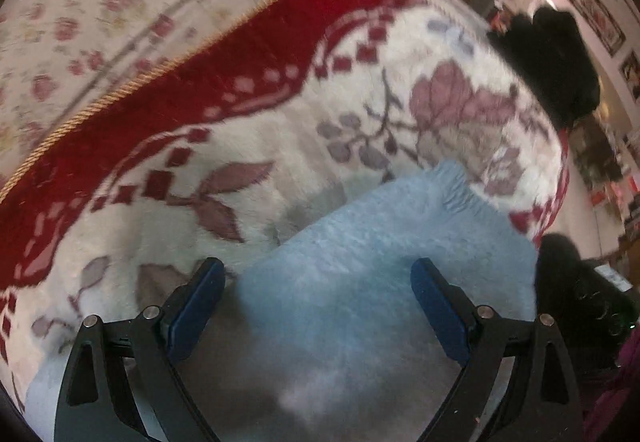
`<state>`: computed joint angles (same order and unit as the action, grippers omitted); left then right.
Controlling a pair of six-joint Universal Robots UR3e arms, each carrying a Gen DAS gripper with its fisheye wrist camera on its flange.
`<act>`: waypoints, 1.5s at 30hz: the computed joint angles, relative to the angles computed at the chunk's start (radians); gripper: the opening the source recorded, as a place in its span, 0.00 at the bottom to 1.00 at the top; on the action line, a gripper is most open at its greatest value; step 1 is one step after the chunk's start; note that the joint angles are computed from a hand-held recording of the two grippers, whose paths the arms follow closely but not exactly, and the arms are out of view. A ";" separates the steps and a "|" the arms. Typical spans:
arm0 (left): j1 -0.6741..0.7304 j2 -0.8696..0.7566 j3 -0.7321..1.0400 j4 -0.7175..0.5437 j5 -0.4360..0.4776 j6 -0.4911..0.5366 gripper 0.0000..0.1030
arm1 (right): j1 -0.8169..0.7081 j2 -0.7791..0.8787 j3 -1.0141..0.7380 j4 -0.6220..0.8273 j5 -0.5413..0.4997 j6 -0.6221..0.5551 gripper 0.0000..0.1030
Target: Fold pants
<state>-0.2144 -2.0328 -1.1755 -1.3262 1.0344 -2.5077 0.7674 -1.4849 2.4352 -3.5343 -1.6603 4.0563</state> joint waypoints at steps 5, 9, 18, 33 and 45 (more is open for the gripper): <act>-0.043 -0.158 0.238 -0.176 0.035 0.024 0.91 | -0.063 0.012 0.012 -0.055 0.072 -0.025 0.86; -0.043 -0.213 0.319 -0.248 0.017 0.063 0.86 | -0.198 0.032 0.116 -0.217 0.238 0.025 0.55; 0.021 -0.084 0.148 -0.201 -0.090 0.107 0.19 | -0.175 -0.079 0.006 -0.011 0.217 -0.088 0.40; 0.238 0.172 0.125 -0.367 -0.276 0.191 0.17 | -0.055 -0.087 -0.402 0.335 0.124 -0.249 0.33; 0.820 0.313 0.321 -1.032 -0.433 0.667 0.17 | 0.115 0.417 -1.385 0.789 0.110 -0.477 0.31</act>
